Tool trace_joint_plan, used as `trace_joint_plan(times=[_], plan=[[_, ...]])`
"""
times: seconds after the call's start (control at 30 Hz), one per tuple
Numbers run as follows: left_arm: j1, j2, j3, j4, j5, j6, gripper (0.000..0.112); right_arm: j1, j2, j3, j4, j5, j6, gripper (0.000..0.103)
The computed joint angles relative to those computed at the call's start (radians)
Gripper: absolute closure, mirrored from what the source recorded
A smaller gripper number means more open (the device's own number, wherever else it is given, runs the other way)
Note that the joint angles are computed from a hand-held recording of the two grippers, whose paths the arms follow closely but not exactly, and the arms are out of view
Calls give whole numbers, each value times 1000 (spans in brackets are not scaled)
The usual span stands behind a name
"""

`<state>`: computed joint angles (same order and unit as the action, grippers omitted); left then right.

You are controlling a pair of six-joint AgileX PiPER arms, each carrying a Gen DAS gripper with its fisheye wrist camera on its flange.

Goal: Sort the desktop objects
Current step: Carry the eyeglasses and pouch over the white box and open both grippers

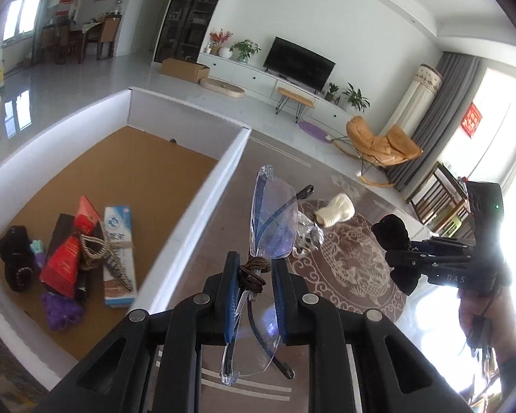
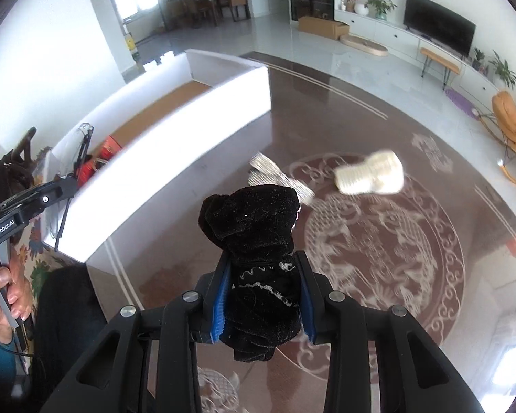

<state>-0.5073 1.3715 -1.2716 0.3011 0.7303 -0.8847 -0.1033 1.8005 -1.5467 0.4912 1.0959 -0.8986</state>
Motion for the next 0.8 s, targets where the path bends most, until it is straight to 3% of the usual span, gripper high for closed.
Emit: trace_joint_plan(times=[0.13, 0.27, 0.43, 0.47, 0.53, 0.57, 0.63, 0.67, 0.7, 0.8], plan=[[241, -53, -20, -107, 77, 181, 94, 248, 57, -143, 34, -29, 141, 68], [494, -21, -21, -231, 116, 359, 94, 464, 182, -313, 20, -72, 286, 68], [626, 59, 19, -262, 125, 442, 94, 648, 388, -497, -155, -125, 459, 67], [625, 81, 19, -238, 138, 422, 93, 666, 431, -536, -186, -114, 490, 63], [628, 109, 27, -200, 166, 375, 86, 692, 502, -611, -247, -78, 546, 45], [635, 107, 45, -204, 162, 365, 81, 692, 505, -597, -262, -98, 548, 36], [640, 75, 100, -213, 117, 339, 51, 675, 448, -489, -225, -186, 503, 30], [632, 49, 131, -201, 90, 315, 46, 659, 413, -433, -187, -225, 469, 22], [615, 24, 157, -169, 69, 273, 43, 639, 375, -378, -152, -261, 435, 16], [531, -37, 191, -86, 56, 153, 42, 573, 241, -184, -46, -376, 303, 11]])
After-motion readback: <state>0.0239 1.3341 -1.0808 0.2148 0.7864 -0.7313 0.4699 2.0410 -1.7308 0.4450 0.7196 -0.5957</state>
